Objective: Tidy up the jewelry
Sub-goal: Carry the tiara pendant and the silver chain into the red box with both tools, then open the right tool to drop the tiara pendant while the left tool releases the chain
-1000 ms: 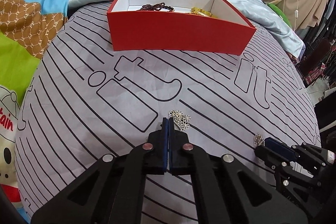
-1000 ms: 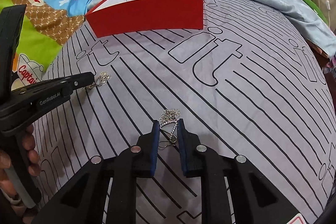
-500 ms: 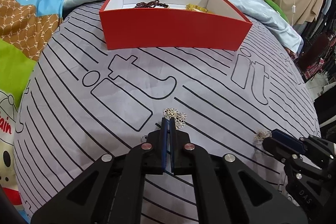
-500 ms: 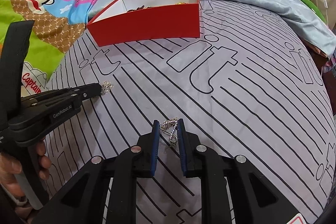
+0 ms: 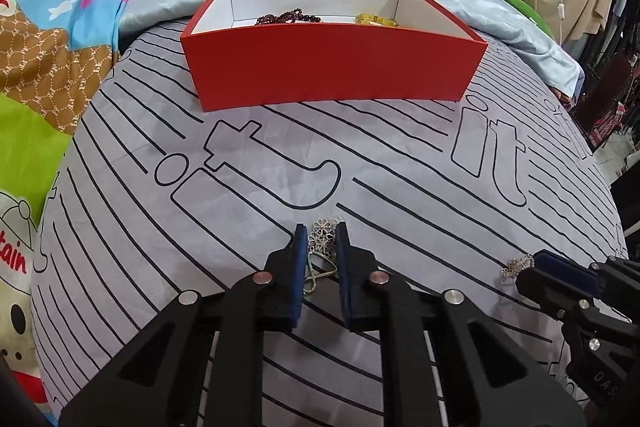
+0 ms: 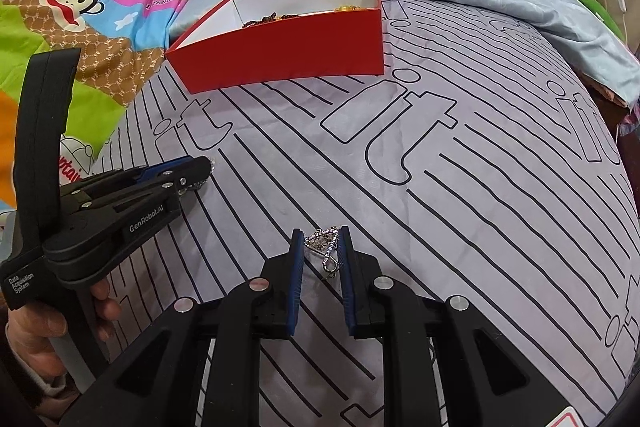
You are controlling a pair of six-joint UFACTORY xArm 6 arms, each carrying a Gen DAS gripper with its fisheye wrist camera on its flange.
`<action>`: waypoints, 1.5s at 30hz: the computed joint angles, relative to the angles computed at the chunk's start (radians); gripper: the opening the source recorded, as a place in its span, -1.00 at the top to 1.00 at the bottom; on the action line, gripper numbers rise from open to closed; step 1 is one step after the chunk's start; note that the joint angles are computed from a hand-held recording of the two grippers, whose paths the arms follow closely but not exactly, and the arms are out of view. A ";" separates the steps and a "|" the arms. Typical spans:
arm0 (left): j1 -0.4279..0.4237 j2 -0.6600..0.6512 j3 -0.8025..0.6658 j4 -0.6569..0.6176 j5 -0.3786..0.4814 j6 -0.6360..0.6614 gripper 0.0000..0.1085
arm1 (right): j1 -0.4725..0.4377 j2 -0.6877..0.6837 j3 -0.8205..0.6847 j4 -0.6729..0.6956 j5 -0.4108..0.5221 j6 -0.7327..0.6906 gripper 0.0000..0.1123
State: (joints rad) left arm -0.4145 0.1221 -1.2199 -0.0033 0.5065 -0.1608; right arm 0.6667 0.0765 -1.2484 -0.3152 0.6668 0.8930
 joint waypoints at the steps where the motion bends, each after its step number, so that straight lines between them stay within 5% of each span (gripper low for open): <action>1: 0.001 -0.003 0.001 -0.014 0.002 0.011 0.76 | 0.001 -0.001 0.000 0.001 -0.002 0.000 0.72; 4: 0.003 -0.018 0.009 -0.046 0.005 0.032 1.00 | 0.000 -0.004 -0.003 0.009 -0.009 -0.003 0.72; 28: 0.046 -0.129 -0.032 -0.207 0.079 0.134 1.00 | -0.011 -0.012 -0.088 -0.039 -0.024 -0.015 0.72; 45: 0.073 0.148 -0.528 -0.172 0.139 0.126 1.00 | -0.112 0.255 -0.558 0.036 -0.002 -0.234 0.72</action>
